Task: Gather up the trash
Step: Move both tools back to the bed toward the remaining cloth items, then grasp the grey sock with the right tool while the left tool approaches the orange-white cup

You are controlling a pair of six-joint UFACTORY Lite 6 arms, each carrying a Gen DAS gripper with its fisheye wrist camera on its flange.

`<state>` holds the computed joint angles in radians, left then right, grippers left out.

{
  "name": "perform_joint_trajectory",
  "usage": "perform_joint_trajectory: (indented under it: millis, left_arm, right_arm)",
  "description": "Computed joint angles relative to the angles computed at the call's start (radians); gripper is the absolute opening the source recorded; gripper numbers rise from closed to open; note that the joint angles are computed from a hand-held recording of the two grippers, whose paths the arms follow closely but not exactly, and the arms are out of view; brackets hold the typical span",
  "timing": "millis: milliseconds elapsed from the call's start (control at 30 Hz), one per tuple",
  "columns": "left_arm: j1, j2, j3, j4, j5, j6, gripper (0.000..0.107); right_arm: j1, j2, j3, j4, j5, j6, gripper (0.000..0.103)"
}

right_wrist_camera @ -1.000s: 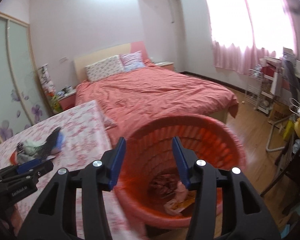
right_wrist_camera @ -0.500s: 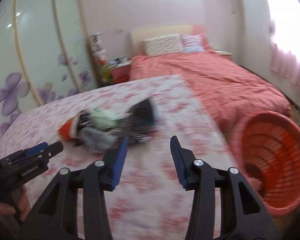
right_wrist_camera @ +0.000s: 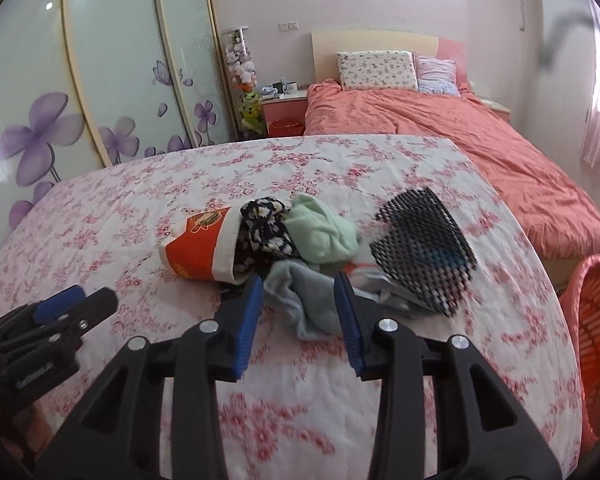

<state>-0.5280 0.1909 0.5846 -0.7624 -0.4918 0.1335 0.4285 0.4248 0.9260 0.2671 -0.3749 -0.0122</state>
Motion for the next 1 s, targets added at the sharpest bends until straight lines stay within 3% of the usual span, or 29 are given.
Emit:
perform_joint_trajectory:
  millis: [167, 233, 267, 400, 700, 1000]
  left_arm:
    - [0.04, -0.008, -0.023, 0.069, 0.005, -0.054, 0.06]
    - [0.058, -0.001, -0.02, 0.097, 0.009, -0.071, 0.06]
    - [0.064, 0.003, -0.017, 0.104, 0.013, -0.075, 0.06]
    - [0.075, 0.025, 0.003, 0.115, 0.022, -0.076, 0.063]
    - [0.068, 0.083, 0.073, 0.114, 0.059, -0.053, 0.064]
    - [0.101, 0.213, 0.284, 0.09, 0.115, 0.095, 0.079]
  right_arm:
    - [0.009, 0.108, 0.123, 0.168, 0.054, -0.188, 0.042]
    - [0.006, 0.132, 0.142, 0.167, 0.067, -0.193, 0.033]
    - [0.001, 0.135, 0.143, 0.149, 0.071, -0.182, 0.024]
    - [-0.003, 0.134, 0.127, 0.082, 0.059, -0.12, 0.014]
    - [-0.044, -0.022, -0.043, -0.148, -0.007, 0.111, 0.013]
    - [-0.11, -0.152, -0.178, -0.241, -0.03, 0.212, 0.014]
